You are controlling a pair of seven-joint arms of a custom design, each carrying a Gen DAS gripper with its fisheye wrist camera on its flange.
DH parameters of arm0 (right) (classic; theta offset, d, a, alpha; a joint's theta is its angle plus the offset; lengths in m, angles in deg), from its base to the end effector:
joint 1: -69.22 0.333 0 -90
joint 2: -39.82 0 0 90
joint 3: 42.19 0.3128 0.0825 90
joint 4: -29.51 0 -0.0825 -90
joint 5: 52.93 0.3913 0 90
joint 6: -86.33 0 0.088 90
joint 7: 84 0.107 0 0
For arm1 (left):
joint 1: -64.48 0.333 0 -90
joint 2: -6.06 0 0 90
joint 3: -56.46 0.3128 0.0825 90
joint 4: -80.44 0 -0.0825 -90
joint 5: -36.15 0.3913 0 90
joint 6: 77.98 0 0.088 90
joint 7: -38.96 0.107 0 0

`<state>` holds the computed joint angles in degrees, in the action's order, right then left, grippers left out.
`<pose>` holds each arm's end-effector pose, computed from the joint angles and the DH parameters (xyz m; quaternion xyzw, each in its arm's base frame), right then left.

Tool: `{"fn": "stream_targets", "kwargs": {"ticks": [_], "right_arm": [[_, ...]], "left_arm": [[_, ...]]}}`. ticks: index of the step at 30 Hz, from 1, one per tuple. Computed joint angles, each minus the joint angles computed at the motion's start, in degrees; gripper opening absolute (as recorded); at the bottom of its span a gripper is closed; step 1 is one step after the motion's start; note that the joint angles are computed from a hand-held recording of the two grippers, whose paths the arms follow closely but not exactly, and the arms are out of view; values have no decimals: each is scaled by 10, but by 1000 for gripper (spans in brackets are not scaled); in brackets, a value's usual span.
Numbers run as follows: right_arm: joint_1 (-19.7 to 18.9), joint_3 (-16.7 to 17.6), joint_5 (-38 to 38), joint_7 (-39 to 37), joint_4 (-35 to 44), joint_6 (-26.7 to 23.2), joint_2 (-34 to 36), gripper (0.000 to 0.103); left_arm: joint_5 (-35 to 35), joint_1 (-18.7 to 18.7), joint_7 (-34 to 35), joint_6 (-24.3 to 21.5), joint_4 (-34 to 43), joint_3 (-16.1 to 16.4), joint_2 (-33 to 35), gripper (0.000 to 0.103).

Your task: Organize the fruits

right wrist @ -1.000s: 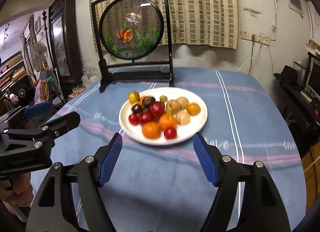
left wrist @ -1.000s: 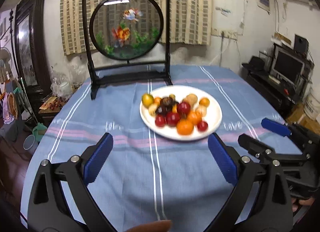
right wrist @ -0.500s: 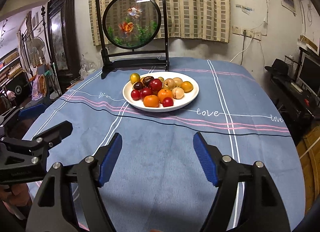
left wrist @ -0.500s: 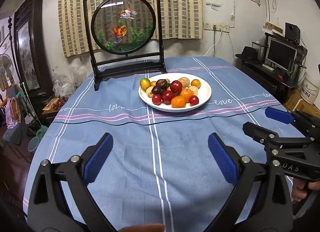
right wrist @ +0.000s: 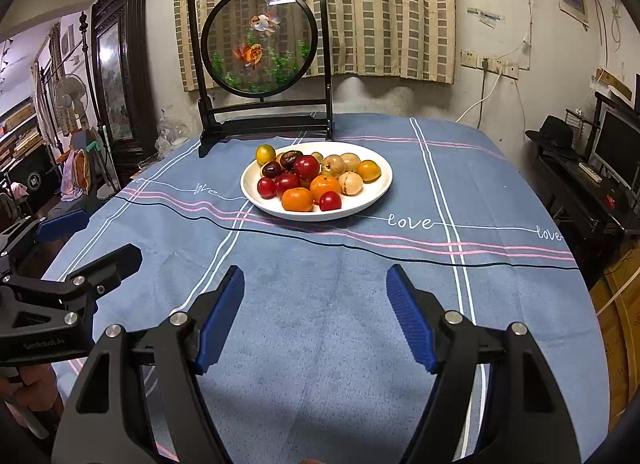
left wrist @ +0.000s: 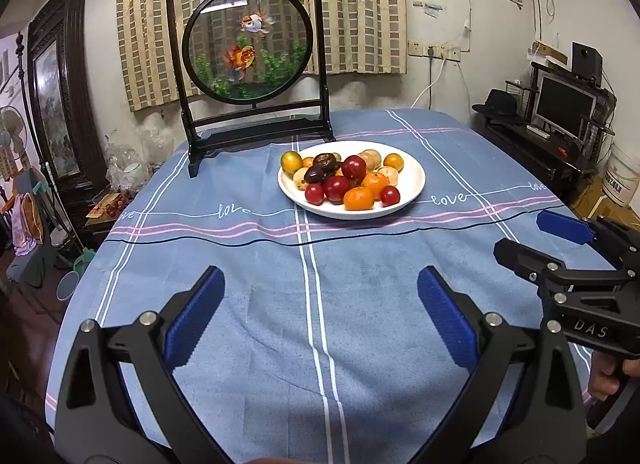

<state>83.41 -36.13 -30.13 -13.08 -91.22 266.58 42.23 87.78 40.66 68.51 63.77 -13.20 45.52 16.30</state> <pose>0.5771 0.1755 0.5072 -0.7030 0.5266 -0.2594 0.4014 0.5555 -0.3756 0.5829 -0.6040 0.6503 -0.3126 0.3385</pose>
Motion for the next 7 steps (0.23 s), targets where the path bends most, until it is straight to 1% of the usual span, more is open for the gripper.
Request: {"fn": "stream_targets", "kwargs": {"ticks": [7], "right_arm": [[-3, 4, 13, -12, 7, -4, 5, 74]], "left_arm": [[0, -2, -3, -7, 7, 3, 6, 99]]}}
